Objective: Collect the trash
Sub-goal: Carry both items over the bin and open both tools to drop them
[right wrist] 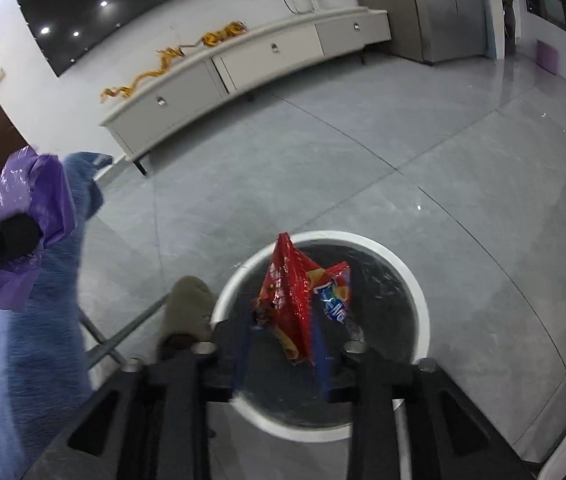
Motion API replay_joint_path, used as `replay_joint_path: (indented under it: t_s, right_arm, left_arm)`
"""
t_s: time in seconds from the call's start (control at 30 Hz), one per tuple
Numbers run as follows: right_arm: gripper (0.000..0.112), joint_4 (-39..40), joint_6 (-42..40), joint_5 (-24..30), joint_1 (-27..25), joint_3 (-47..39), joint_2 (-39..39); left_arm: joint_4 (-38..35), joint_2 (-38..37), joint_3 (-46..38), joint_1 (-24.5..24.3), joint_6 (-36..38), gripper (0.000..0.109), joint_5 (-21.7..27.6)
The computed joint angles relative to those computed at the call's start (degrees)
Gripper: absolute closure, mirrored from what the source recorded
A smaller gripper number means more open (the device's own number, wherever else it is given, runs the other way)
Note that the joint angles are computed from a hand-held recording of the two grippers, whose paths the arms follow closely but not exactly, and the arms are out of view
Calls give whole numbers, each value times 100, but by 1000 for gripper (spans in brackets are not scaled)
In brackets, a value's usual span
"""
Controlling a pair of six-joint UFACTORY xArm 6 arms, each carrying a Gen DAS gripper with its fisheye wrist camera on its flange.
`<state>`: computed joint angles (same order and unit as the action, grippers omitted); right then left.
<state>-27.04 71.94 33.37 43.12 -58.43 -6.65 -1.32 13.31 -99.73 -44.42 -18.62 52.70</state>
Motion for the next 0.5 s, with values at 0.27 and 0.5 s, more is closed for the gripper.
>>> replay_joint_path:
  t_s: [0.27,0.5]
  right_arm:
    - [56,44,188,347,54,196,-203]
    - [55,-284,369,887,385,-158,-313]
  left_arm:
    - [-697,244,-74,210,164,58,33]
    - [-447,-418,654,198,-49,58,-380]
